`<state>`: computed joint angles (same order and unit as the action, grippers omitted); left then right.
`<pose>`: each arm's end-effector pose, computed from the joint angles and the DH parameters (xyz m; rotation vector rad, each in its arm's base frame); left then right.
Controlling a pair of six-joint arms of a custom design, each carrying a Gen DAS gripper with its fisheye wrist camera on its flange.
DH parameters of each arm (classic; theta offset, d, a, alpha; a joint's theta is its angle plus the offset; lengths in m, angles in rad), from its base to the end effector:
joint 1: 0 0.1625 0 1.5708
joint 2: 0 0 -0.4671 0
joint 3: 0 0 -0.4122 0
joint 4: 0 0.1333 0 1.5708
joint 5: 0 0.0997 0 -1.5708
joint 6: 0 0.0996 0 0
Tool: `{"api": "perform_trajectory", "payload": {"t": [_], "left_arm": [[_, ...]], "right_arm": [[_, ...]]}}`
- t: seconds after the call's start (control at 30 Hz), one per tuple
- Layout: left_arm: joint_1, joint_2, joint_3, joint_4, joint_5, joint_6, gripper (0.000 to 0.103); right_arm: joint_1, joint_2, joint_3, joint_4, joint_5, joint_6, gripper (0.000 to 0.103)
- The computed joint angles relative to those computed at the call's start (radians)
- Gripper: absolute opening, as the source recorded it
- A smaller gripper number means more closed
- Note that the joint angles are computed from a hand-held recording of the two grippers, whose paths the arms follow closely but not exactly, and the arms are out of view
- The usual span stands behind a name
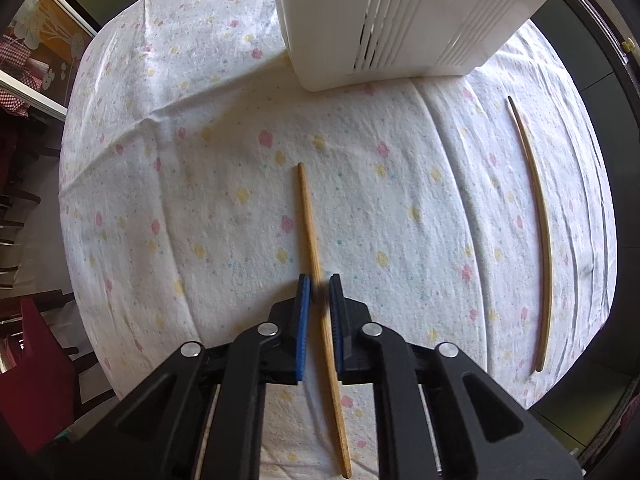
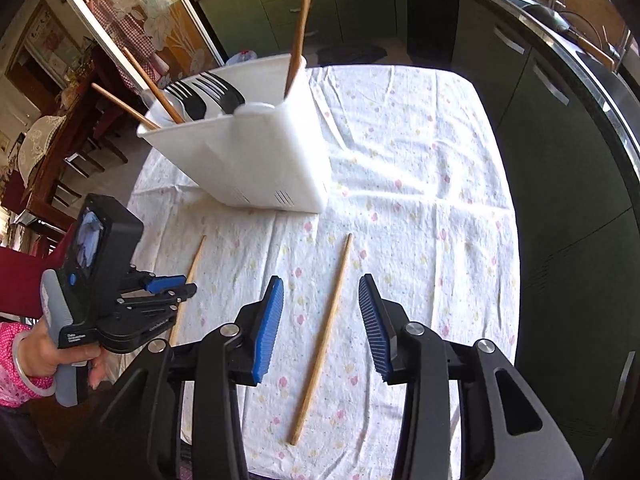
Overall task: Organize utensils
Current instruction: 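Lower both tools and grasp the last two wooden chopsticks on the table, then lift the chopsticks over the caddy and release them in with both tools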
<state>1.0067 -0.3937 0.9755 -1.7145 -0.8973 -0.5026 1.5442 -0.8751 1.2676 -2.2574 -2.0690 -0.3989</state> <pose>-0.2802 -0.8084 0.0024 0.2553 2.3436 0.0322 0.0644 -0.8030 0.3085 0.3828 -2.5591 0.2355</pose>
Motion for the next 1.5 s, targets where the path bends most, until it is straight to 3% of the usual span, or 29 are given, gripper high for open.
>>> {"api": "perform_trajectory", "payload": {"t": [0.13, 0.27, 0.43, 0.6, 0.7, 0.77, 0.87, 1.03, 1.23, 1.5], "left_arm": [[-0.003, -0.005, 0.005, -0.026, -0.008, 0.012, 0.007], [-0.014, -0.046, 0.06, -0.094, 0.0, 0.06, 0.007], [-0.044, -0.097, 0.136, -0.21, 0.023, 0.133, 0.007], [-0.069, -0.151, 0.202, -0.301, 0.017, 0.178, 0.007], [-0.078, -0.188, 0.25, -0.366, 0.022, 0.211, 0.006], [-0.083, -0.207, 0.274, -0.406, 0.027, 0.233, 0.006], [-0.092, -0.229, 0.303, -0.459, 0.035, 0.259, 0.006], [-0.109, -0.255, 0.332, -0.517, 0.031, 0.291, 0.006], [-0.136, -0.271, 0.333, -0.57, 0.028, 0.329, 0.006], [-0.167, -0.261, 0.264, -0.61, 0.02, 0.349, 0.006]], "right_arm": [[-0.017, 0.066, -0.066, 0.104, -0.05, 0.054, 0.04], [-0.029, 0.127, -0.13, 0.179, -0.094, 0.106, 0.026], [-0.036, 0.184, -0.199, 0.241, -0.127, 0.144, 0.022], [-0.022, 0.21, -0.215, 0.242, -0.177, 0.151, 0.021], [-0.008, 0.218, -0.191, 0.187, -0.233, 0.13, 0.017], [-0.004, 0.216, -0.175, 0.167, -0.24, 0.121, 0.009], [0.003, 0.225, -0.163, 0.151, -0.242, 0.135, 0.006], [-0.011, 0.163, -0.106, 0.113, -0.168, 0.122, 0.006], [-0.017, 0.036, 0.004, 0.034, -0.021, 0.069, 0.006], [-0.016, -0.096, 0.125, -0.029, 0.119, 0.022, 0.006]]}}
